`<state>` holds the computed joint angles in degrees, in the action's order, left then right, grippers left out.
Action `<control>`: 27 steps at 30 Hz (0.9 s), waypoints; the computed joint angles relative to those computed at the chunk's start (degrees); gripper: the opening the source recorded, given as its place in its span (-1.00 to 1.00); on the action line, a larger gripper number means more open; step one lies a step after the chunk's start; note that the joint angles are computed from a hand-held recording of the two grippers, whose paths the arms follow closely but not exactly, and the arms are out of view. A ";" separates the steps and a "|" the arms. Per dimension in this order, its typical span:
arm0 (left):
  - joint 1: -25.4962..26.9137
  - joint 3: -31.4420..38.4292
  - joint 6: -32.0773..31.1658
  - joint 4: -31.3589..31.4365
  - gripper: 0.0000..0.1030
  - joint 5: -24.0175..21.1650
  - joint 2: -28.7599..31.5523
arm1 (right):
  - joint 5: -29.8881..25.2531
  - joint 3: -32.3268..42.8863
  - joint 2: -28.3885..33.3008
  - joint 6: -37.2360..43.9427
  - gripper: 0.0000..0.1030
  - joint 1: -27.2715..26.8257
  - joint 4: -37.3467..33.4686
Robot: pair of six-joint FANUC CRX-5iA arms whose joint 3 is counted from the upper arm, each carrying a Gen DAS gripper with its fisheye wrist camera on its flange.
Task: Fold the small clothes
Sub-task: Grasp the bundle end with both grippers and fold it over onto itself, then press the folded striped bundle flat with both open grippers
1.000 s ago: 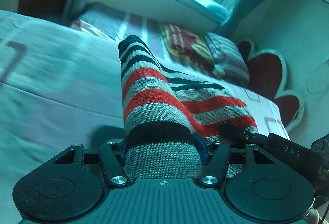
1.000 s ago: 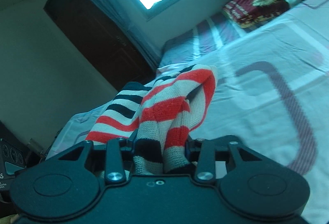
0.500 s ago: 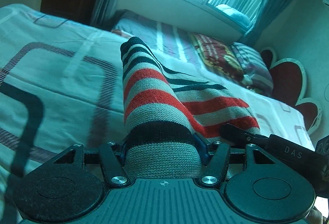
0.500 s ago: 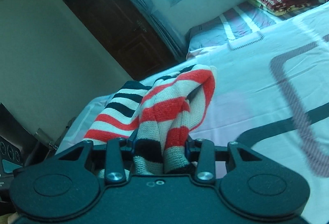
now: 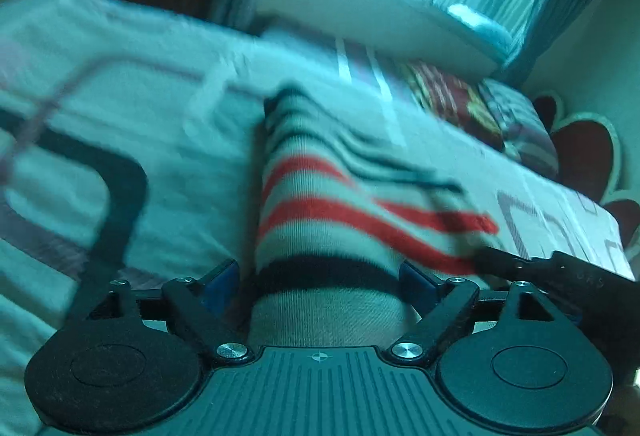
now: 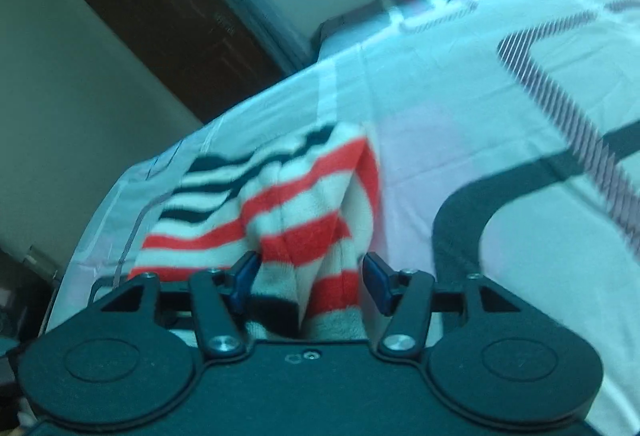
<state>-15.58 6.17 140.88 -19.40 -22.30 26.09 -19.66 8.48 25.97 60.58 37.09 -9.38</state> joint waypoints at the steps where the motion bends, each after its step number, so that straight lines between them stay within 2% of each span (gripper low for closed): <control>1: -0.72 0.48 3.82 -4.14 0.68 -0.60 -0.74 | 1.38 -1.16 -0.50 -3.18 0.03 0.27 3.56; 2: -1.21 1.00 6.68 -7.07 0.68 -0.94 -1.19 | 3.00 -2.99 -1.31 -7.39 -0.11 0.88 8.94; 3: -1.40 1.56 8.08 -8.45 0.68 -1.18 -1.38 | 4.86 -4.54 -1.65 -10.68 -0.16 1.43 14.19; 5: -1.48 2.40 8.32 -9.23 0.68 -1.07 -1.29 | 6.23 -4.85 -1.89 -11.52 -0.21 2.57 18.71; 9: -1.81 6.35 0.93 -5.19 0.68 -4.94 2.02 | 3.25 -2.42 -0.28 -8.58 -0.29 4.53 21.78; 10: -2.12 8.35 -0.92 -4.38 0.68 -8.11 3.47 | 1.63 -2.08 0.32 -9.77 -0.31 4.84 23.46; 11: -2.26 10.17 -2.85 -3.43 0.68 -11.19 4.93 | 0.00 -2.47 1.04 -13.68 -0.39 5.16 28.13; 13: -1.73 9.61 -3.95 -1.82 0.68 -10.00 5.57 | -3.31 -1.55 3.06 -16.76 -0.48 5.47 32.90; 16: -2.20 11.78 -3.08 -2.72 0.70 -12.10 6.78 | -1.69 -3.47 4.21 -22.36 -0.52 5.32 40.45; 18: -2.58 13.26 -2.97 -3.79 0.82 -13.60 7.68 | -2.11 -3.13 4.64 -23.31 -0.52 5.39 41.47; 20: -2.39 13.80 -2.14 -3.66 0.91 -14.59 8.08 | -4.13 -0.80 5.22 -20.19 -0.51 5.53 37.70; 22: -2.07 13.61 -2.20 -2.43 0.91 -15.03 7.88 | -6.76 2.26 5.68 -15.52 -0.48 5.45 32.22; 23: -2.77 13.91 -1.41 -3.74 0.91 -16.25 7.56 | -7.75 2.69 5.24 -14.88 -0.46 5.60 30.95; 25: -4.15 15.15 -0.48 -6.73 0.91 -18.75 7.45 | -5.99 -0.33 2.94 -18.37 -0.39 5.97 33.27; 27: -4.74 14.83 -0.07 -7.56 0.91 -19.53 6.56 | -2.82 -5.64 0.45 -26.95 -0.34 6.27 42.30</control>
<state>-20.32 20.99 140.81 -26.97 -41.83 32.64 -22.48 2.84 26.42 33.62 43.36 32.92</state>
